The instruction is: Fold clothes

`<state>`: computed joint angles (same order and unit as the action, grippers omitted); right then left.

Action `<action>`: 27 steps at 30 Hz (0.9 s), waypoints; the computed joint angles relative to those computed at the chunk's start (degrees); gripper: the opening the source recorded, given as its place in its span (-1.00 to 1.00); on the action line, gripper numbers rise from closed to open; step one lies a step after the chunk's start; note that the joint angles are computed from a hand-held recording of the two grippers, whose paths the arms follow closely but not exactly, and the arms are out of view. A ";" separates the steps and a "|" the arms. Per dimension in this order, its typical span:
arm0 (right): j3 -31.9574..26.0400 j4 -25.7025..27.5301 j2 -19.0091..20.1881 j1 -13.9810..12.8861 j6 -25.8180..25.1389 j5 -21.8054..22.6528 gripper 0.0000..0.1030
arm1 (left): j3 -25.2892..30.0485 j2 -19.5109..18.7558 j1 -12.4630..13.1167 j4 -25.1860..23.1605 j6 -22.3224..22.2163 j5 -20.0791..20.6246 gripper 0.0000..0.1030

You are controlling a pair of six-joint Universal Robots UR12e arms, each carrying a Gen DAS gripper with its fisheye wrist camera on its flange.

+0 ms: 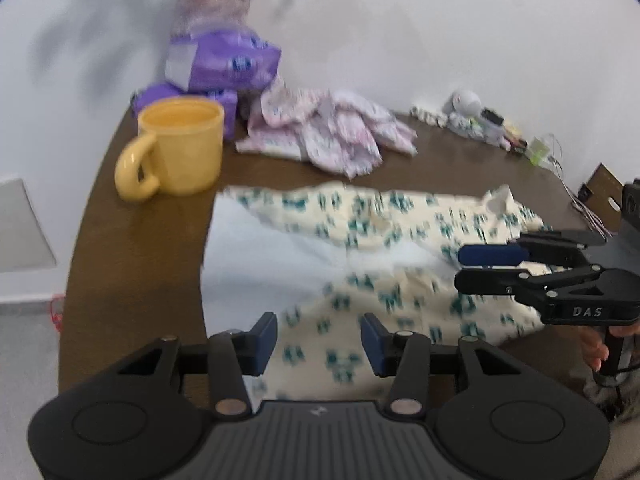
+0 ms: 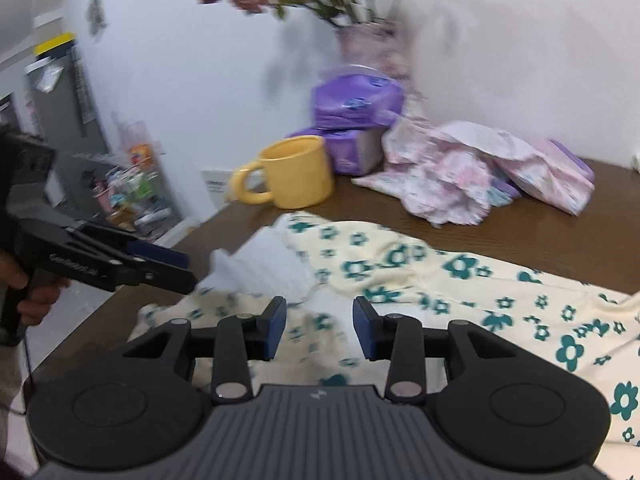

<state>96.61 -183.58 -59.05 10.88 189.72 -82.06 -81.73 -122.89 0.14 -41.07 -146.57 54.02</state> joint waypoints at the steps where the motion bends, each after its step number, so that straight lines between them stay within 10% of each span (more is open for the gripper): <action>1: 0.22 0.19 -0.19 0.08 -0.58 1.06 -0.28 | -0.37 0.32 0.12 -1.03 0.48 0.61 -0.13; 10: 0.50 5.82 -0.21 1.70 -6.26 1.01 -0.20 | -2.84 2.00 1.05 -3.12 3.67 4.88 0.12; 14: 1.19 4.66 -0.14 1.71 -4.30 0.08 -0.20 | -2.57 1.24 0.49 -1.54 7.19 5.56 -0.96; 21: 2.44 4.02 -0.37 1.26 -0.96 -1.31 -0.20 | -2.88 -0.13 -0.12 10.45 8.64 7.79 -1.00; 27: 3.38 2.13 -0.21 1.33 -0.10 -1.91 -0.21 | -2.39 -1.45 -0.07 10.74 7.16 8.30 -1.00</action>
<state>99.99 -181.44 -59.26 12.21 189.62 -83.97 -84.11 -124.35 0.07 -30.32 -139.41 62.31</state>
